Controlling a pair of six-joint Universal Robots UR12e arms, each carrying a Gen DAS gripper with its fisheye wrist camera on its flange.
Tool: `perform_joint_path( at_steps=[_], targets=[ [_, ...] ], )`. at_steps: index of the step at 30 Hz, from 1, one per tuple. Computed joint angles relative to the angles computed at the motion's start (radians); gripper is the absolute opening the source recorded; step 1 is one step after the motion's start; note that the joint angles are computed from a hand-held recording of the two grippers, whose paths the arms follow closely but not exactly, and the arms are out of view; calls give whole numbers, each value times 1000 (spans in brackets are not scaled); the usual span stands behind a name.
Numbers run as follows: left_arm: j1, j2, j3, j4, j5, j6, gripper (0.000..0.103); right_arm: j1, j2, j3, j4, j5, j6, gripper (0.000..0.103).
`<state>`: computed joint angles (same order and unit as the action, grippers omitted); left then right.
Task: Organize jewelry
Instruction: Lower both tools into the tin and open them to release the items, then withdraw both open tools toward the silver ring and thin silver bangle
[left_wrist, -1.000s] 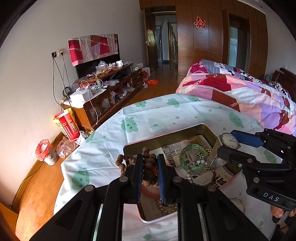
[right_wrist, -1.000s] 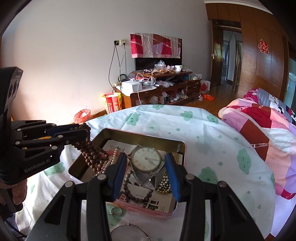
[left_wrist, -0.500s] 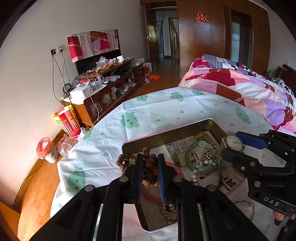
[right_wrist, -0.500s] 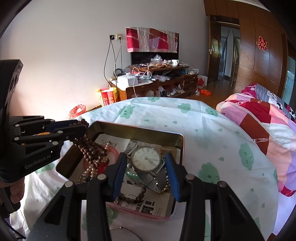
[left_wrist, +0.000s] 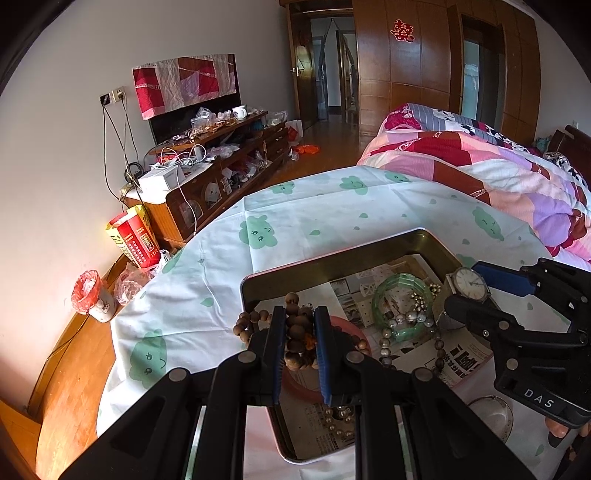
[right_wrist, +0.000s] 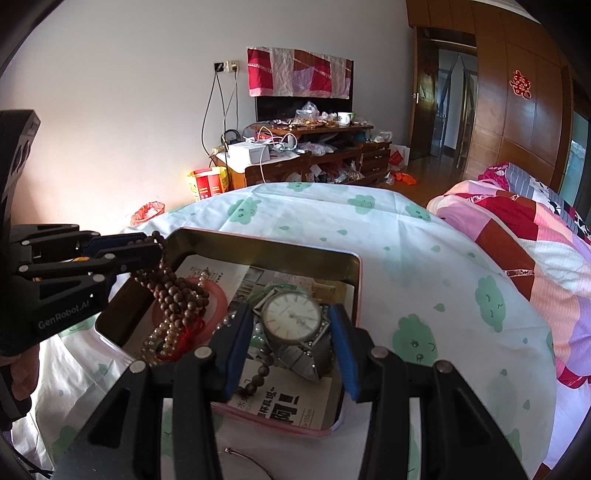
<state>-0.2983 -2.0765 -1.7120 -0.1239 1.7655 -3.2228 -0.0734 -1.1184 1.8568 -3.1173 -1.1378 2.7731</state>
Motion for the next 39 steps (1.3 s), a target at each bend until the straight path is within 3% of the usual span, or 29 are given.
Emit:
perform_joint_path(
  at_steps=[3, 5, 7, 9, 11, 17, 21, 27, 36, 39],
  targets=[
    [0, -3, 3, -6, -8, -3, 17, -1, 1, 2, -3, -1, 3, 46],
    [-4, -5, 5, -19, 11, -5, 31, -1, 2, 2, -4, -4, 4, 46],
    [-13, -7, -1, 7, 45, -10, 70, -1, 2, 3, -1, -9, 3, 47],
    [-20, -3, -18, 58, 82, -18, 81, -2, 0, 7, -7, -15, 7, 55],
    [-18, 12, -42, 85, 58, -22, 81, -9, -6, 20, -22, -7, 17, 60],
    [-34, 53, -124, 104, 143, -118, 81, -34, -50, 84, -30, -20, 16, 67],
    [-42, 71, -179, 101, 160, -164, 81, -51, -79, 135, -17, -5, 4, 68],
    [-37, 75, -192, 34, 137, -204, 81, -47, -96, 175, 37, -5, -52, 68],
    [-40, 71, -192, 9, 124, -205, 81, -40, -92, 163, 56, -45, -38, 68],
    [-39, 71, -192, 10, 112, -202, 81, -36, -93, 161, 80, -50, -62, 55]
  ],
)
